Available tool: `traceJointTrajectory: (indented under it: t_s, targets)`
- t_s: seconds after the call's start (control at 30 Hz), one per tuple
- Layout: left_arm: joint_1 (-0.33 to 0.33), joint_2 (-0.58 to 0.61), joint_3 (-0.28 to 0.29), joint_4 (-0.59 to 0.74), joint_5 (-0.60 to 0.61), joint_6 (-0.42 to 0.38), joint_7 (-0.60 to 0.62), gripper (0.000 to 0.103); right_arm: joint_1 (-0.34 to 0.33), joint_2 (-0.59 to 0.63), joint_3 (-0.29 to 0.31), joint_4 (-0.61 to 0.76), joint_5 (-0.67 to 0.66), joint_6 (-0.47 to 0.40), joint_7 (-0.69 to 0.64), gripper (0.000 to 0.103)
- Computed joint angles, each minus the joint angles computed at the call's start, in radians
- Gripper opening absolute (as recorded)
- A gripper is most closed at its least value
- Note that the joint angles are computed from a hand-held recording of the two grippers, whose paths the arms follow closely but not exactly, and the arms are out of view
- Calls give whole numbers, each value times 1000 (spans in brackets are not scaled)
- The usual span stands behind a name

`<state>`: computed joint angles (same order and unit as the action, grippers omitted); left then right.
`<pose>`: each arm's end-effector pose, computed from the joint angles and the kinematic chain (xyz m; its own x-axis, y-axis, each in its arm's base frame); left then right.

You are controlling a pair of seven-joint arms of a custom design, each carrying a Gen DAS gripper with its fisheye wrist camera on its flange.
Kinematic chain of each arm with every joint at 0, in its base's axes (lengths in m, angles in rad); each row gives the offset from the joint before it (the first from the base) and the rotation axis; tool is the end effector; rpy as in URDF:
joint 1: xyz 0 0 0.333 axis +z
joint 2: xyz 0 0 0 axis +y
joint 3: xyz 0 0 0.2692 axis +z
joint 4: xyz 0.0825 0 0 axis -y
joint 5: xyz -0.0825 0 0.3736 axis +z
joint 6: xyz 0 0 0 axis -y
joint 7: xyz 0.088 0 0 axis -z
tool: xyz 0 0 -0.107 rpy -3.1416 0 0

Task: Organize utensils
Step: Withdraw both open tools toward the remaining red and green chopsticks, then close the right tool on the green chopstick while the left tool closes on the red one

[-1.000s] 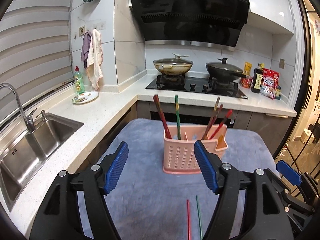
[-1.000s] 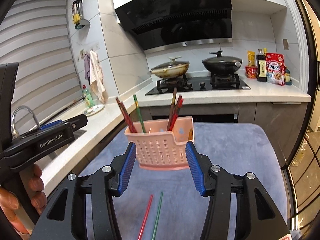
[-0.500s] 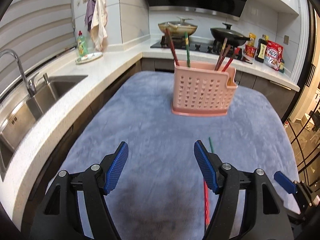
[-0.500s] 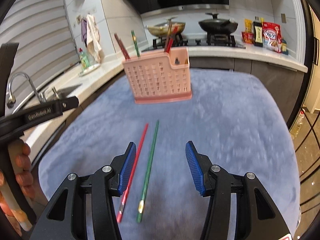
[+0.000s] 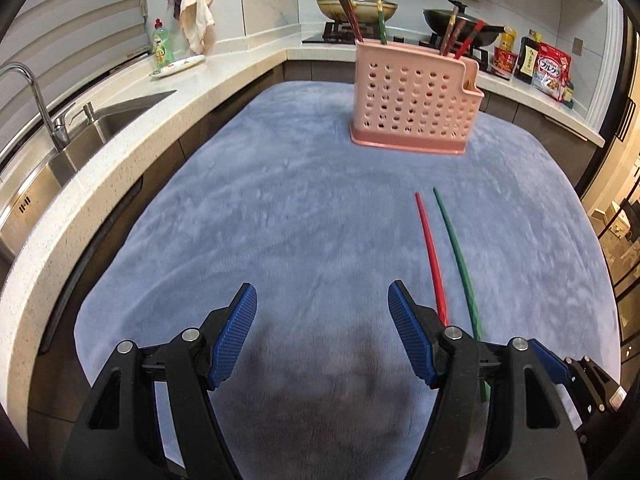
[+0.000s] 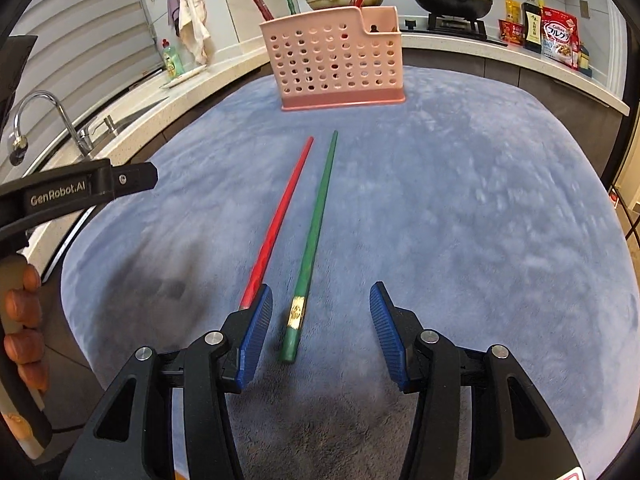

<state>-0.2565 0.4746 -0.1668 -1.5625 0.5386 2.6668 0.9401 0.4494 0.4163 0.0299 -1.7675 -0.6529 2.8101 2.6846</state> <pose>0.6387 -0.2842 0.4070 -0.1442 -0.9894 -0.0144 -0.7533 0.1192 -0.6468 0.5781 0.3313 0.3556 -0.0233 -0.9844 -0.1745 -0.7666 0.1296 -0.6288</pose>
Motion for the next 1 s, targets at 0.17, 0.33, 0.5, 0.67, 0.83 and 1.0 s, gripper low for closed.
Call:
traceJointTrajectory:
  t_s: [0.17,0.33,0.5,0.67,0.83,1.0]
  targets:
    - [5,-19,-10,-48,-9,-2,12,65,-3,16,15,10,22,-8,-29,36]
    - [10,-28,-15,-71,-20,-6,18,65,8,32,15,27,33,-33,-51,26]
    - [10,-36,-19,-86,-25,-4,22,65,17,24,3,14,19,-30,-29,17]
    - [6,-40,-28,-99,-30,1,34,72,24,-3,-16,-24,-17,-21,21,7]
    - [1,-43,-44,-117,-42,9,60,76,19,-49,-27,-88,-60,-9,101,7]
    - [-13,-35,-54,-120,-51,10,85,80,1,-95,-21,-153,-85,4,156,7]
